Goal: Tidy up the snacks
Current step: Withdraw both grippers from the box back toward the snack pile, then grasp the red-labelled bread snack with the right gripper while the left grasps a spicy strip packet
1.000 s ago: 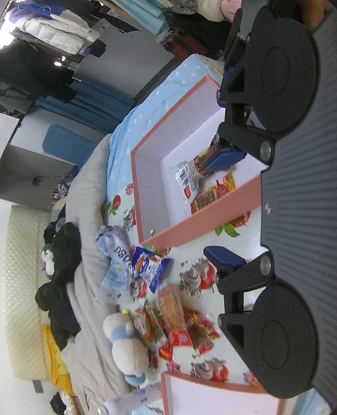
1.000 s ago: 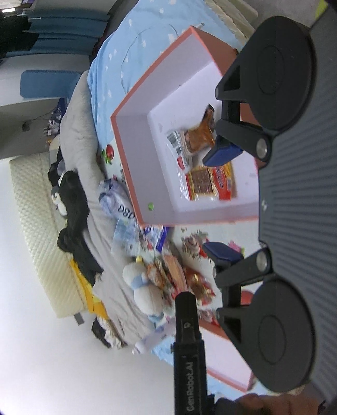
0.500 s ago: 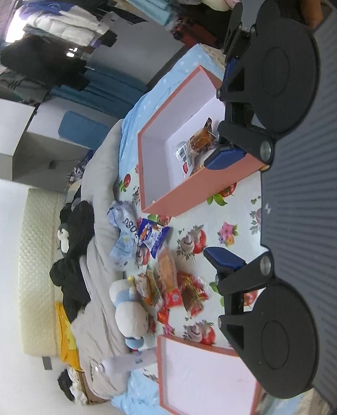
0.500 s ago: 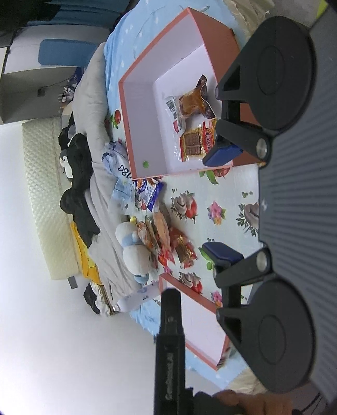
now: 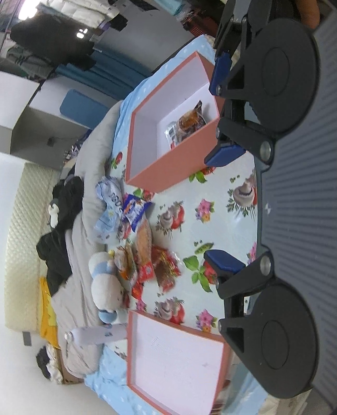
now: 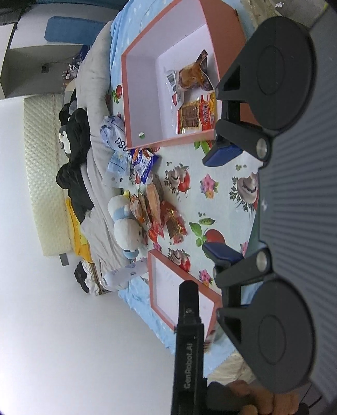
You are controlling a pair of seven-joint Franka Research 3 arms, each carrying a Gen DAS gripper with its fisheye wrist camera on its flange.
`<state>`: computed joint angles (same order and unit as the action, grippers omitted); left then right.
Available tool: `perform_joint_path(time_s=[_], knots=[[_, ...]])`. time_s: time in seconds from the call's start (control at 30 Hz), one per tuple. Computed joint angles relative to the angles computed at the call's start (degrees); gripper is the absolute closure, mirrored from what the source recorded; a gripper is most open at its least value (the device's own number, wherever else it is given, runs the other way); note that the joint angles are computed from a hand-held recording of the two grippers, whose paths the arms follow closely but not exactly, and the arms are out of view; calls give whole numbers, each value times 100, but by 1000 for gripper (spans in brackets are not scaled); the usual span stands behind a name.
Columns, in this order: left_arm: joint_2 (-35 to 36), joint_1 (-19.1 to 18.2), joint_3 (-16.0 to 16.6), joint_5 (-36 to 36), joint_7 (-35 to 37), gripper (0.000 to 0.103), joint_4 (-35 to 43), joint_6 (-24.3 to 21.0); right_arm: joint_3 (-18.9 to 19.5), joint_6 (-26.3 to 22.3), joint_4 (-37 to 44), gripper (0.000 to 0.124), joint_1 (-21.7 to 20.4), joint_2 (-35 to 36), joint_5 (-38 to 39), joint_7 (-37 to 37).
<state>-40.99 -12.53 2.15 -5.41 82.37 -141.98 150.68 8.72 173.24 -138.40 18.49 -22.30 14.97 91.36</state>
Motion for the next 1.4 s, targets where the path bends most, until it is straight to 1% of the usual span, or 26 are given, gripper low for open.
perform_joint_path(time_s=[0.13, 0.2, 0.33, 0.43, 0.5, 0.63, 0.73, 0.77, 0.83, 0.9, 0.93, 1.0, 1.03, 1.1, 1.2, 1.23, 1.3, 1.37, 1.4], knots=[[200, 64, 108, -54, 10, 27, 71, -12, 167, -102, 182, 57, -94, 235, -174, 106], [352, 64, 193, -129, 87, 24, 157, -33, 124, -167, 268, 57, -1, 359, -165, 85], [551, 143, 279, -250, 242, 23, 159, 63, 279, -283, 404, 57, -93, 572, -453, 272], [685, 197, 356, -381, 358, 23, 123, 166, 577, -248, 491, 57, -365, 717, -1015, 653], [821, 205, 445, -508, 477, 23, 140, 215, 675, -280, 611, 57, -461, 871, -1303, 940], [1180, 289, 545, -745, 683, 23, 270, 336, 614, -274, 953, 58, -421, 1324, -1695, 1323], [1583, 363, 597, -979, 823, 23, 464, 516, 393, -244, 1368, 58, -255, 1766, -1771, 1429], [1767, 399, 607, -1081, 829, 23, 571, 546, 295, -284, 1525, 58, -173, 1909, -1660, 1395], [2116, 406, 659, -1375, 1001, 23, 779, 605, 88, -362, 1906, 58, 8, 2234, -1054, 1036], [2528, 509, 595, -1512, 1146, 23, 1053, 621, -41, -522, 2398, 58, 81, 2620, -462, 784], [2688, 555, 560, -1570, 1254, 23, 1168, 618, -73, -599, 2614, 58, 89, 2785, -210, 685], [3131, 627, 502, -1678, 1571, 20, 1509, 585, -28, -846, 3187, 58, -5, 3215, 549, 348], [3339, 650, 477, -1764, 1834, 19, 1662, 620, -4, -971, 3483, 58, -59, 3448, 865, 260], [3772, 720, 397, -1944, 2349, 14, 1975, 735, -46, -1184, 4011, 57, -76, 3877, 1127, 337], [4516, 938, 228, -2188, 2875, 11, 2631, 666, -84, -1587, 5008, 56, -111, 4650, 1305, 513], [4763, 1016, 175, -2087, 2885, 10, 2864, 633, -96, -1839, 5437, 56, -135, 4957, 1341, 653], [5243, 1108, 123, -1617, 2713, 8, 3313, 640, -36, -2194, 6163, 56, -221, 5491, 1535, 927], [5692, 1346, -92, -1648, 3071, 6, 3772, 626, -82, -2532, 6876, 56, -191, 5997, 1493, 1268], [5898, 1463, -195, -1639, 3185, 6, 4014, 550, -107, -2695, 7273, 56, -159, 6270, 1426, 1431]])
